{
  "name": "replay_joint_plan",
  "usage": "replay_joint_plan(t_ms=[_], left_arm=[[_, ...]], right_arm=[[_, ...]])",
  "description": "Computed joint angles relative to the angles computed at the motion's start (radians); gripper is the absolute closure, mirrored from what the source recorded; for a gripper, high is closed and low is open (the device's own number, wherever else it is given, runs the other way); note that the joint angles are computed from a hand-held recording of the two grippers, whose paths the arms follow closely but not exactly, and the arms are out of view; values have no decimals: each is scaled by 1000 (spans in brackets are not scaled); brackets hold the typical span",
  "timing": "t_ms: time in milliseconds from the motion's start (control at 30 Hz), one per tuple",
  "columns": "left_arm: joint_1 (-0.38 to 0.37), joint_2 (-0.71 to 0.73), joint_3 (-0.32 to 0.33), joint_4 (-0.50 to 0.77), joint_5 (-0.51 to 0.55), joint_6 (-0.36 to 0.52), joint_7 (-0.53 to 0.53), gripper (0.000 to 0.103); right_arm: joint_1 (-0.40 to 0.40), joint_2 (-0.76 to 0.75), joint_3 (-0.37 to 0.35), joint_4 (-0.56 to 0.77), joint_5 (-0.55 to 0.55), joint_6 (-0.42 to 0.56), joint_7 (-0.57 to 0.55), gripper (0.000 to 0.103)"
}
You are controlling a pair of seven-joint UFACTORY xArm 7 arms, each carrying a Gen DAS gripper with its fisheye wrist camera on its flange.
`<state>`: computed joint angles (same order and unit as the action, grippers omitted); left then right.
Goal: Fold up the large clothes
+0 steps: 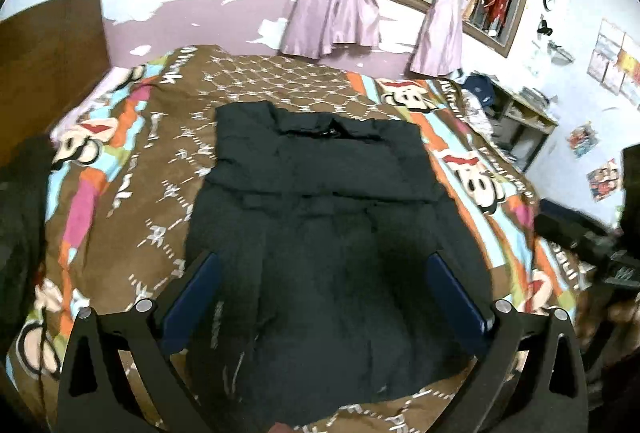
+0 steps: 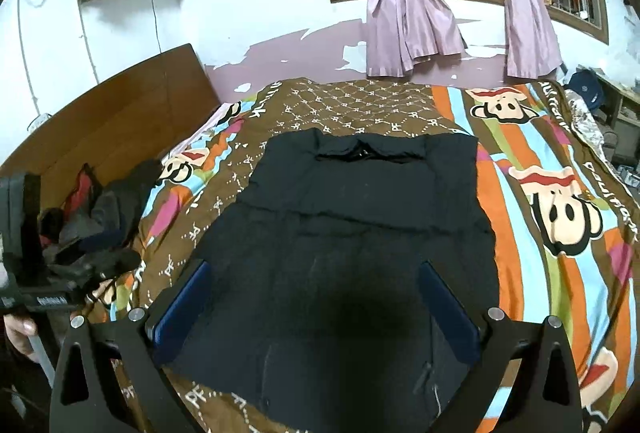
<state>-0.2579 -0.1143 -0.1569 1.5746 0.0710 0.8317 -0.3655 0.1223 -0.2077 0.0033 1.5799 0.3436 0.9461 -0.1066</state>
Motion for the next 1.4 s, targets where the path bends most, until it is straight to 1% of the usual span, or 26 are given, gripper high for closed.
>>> replay_joint_plan(t_ms=[67, 167, 267, 333, 433, 500, 600, 700, 800, 933, 1033, 1133, 1233, 1267, 1400], left_arm=[[-4, -53, -14, -87, 44, -8, -6, 2], [0, -124, -30, -211, 81, -50, -16, 2], [6, -177, -44, -307, 106, -75, -20, 2], [5, -206, -44, -362, 93, -80, -19, 2], [1, -257, -33, -451, 45, -90, -6, 2], [7, -280, -40, -489, 30, -67, -28, 2], [7, -282, -39, -503, 9, -31, -26, 2], [17, -273, -55, -508, 37, -2, -33, 2], [6, -266, -52, -522, 26, 18, -25, 2], [-2, -264, -41, -545, 8, 29, -4, 2], [13, -264, -60, -558, 51, 33, -31, 2], [52, -255, -113, -552, 189, 56, -111, 2], [62, -232, -143, -540, 301, 97, -162, 2], [55, -226, -139, -538, 310, 103, -162, 2], [14, -226, -86, -565, 234, 75, -116, 2]], right_arm=[[-2, -48, 3, -61, -5, -17, 15, 0], [4, -119, 0, -157, 6, -45, 37, 0], [8, -181, 2, -243, -14, -69, 56, 0], [16, -218, -3, -299, -12, -72, 69, 0], [28, -249, -17, -355, -5, -54, 76, 0], [27, -264, -16, -392, -18, -41, 83, 0], [23, -288, -6, -458, -47, -29, 93, 0], [15, -308, 9, -523, -88, -13, 109, 0], [17, -338, 22, -591, -112, -17, 120, 0], [15, -368, 59, -656, -187, -32, 132, 0], [24, -388, 77, -706, -229, -69, 125, 0], [21, -371, 89, -710, -265, -67, 142, 0], [21, -345, 82, -692, -275, -51, 157, 0], [26, -332, 75, -684, -270, -36, 152, 0], [26, -266, 102, -637, -320, 47, 158, 0]])
